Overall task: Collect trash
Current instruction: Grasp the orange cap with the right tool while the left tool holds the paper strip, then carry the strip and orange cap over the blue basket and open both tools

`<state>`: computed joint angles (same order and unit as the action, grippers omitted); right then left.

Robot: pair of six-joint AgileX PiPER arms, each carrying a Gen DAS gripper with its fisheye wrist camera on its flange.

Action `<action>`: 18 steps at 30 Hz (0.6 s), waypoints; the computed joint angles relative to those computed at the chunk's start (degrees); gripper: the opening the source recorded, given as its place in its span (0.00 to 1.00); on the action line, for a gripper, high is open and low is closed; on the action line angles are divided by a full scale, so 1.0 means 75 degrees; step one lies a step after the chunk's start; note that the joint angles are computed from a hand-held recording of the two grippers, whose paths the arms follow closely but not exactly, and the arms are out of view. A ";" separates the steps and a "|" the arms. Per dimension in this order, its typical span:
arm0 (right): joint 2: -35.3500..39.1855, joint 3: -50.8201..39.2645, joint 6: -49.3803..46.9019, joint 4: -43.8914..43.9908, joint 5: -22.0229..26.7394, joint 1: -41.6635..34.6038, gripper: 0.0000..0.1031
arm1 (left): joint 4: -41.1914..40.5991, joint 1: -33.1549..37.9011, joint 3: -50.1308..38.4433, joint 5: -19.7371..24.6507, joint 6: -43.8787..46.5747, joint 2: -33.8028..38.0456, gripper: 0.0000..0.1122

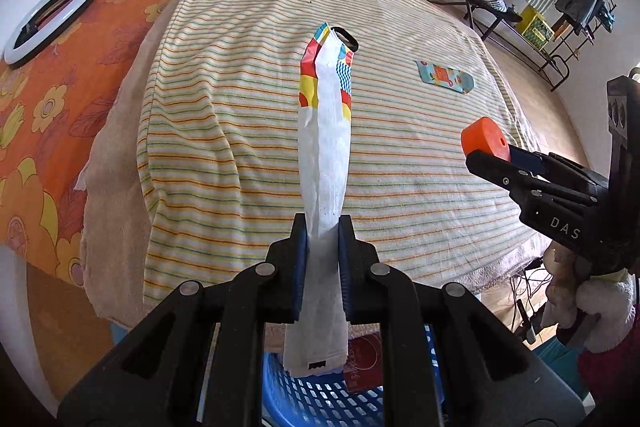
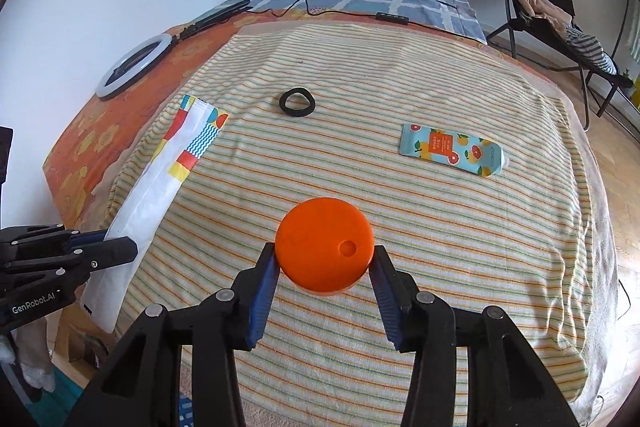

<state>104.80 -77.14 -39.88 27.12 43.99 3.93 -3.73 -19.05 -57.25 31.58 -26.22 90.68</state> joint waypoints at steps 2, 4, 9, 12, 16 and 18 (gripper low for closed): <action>-0.0315 0.0277 -0.0254 0.0242 0.0128 -0.0193 0.46 | 0.0154 -0.0227 0.0221 0.0058 -0.0270 -0.0308 0.11; -0.0652 0.0572 -0.0503 0.0448 0.0267 -0.0407 0.46 | 0.0286 -0.0488 0.0444 0.0141 -0.0559 -0.0622 0.11; -0.1512 0.1367 -0.1143 0.0882 0.0566 -0.0866 0.46 | 0.0654 -0.1291 0.1087 0.0183 -0.1495 -0.1390 0.11; -0.2051 0.1907 -0.1516 0.1067 0.0715 -0.1121 0.46 | 0.0831 -0.1790 0.1447 0.0222 -0.2133 -0.1759 0.11; -0.2675 0.2547 -0.1932 0.1294 0.0982 -0.1453 0.46 | 0.1200 -0.2471 0.1790 0.0289 -0.3045 -0.2127 0.11; -0.2968 0.2862 -0.2098 0.1382 0.1086 -0.1598 0.46 | 0.1388 -0.2805 0.1927 0.0337 -0.3480 -0.2265 0.11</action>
